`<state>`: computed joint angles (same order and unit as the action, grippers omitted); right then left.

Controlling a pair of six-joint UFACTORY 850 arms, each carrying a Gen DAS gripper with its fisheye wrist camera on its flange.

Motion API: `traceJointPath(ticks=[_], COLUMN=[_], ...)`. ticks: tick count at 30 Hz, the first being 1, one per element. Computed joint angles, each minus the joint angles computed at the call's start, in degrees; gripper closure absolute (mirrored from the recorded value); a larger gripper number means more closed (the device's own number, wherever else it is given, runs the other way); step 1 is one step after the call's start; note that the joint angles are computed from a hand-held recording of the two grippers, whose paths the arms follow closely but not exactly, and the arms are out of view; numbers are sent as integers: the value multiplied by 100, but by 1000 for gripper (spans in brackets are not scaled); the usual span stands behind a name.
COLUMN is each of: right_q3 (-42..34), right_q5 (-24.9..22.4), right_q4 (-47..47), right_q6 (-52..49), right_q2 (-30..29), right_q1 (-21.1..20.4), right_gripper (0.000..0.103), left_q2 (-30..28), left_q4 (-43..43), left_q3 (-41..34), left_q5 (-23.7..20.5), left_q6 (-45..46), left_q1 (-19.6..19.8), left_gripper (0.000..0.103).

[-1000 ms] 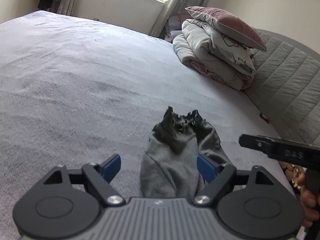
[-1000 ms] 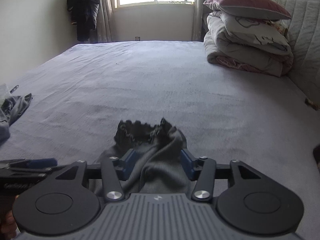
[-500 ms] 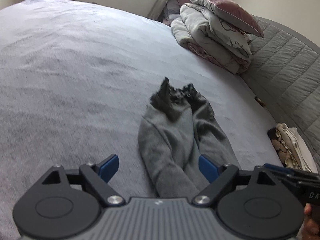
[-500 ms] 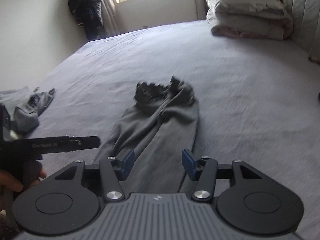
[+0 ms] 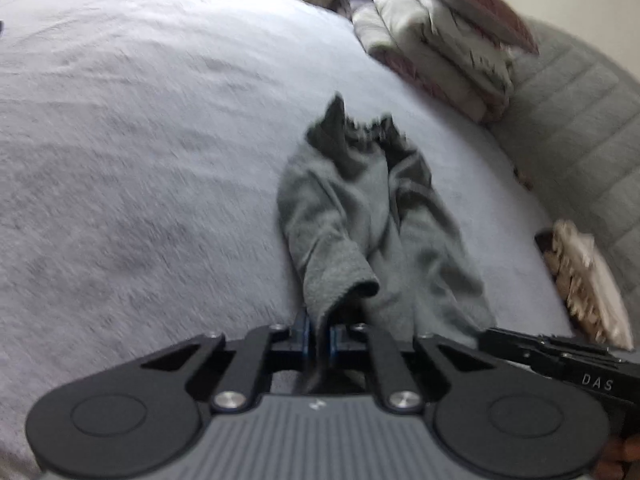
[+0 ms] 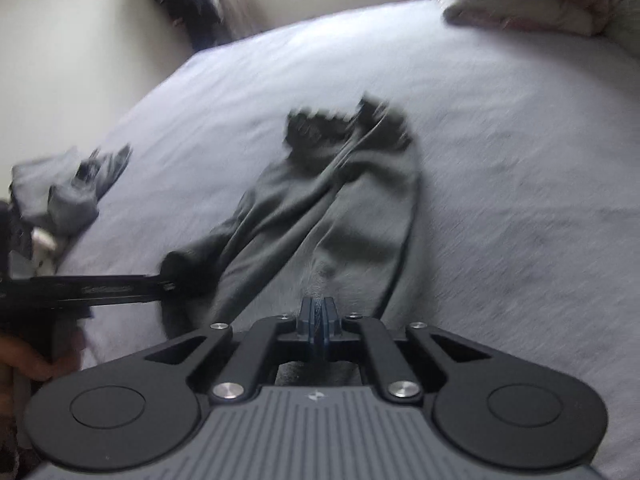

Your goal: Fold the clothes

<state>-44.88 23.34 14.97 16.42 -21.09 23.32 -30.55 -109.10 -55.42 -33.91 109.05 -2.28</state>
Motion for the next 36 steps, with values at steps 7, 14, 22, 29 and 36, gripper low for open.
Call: traceJointPath(ticks=[7,14,22,29,36], right_q3=[330,295,302,248,424], right_q5=[726,1742,2270,2142,1526], right_q4=[2590,4562,5091,4936,4405], right_q6=[-2256,-4138,-4491,-4360,-4062], right_q2=[361,304,104,3,300], right_q1=[-119,-234,-518,-595,-477], right_gripper=[99,99,100,99,82], left_q2=[341,432,263,0,-60], left_q4=[-1578,-2436,-3304,-3414,-2315], left_q3=[199,207,-77,-420,-472], left_q5=[126,213,574,749,1017], left_q6=[1743,2601,3473,3603,2450], left_q1=[-85,-74,-62,-25,-26], left_gripper=[96,99,99,98,67])
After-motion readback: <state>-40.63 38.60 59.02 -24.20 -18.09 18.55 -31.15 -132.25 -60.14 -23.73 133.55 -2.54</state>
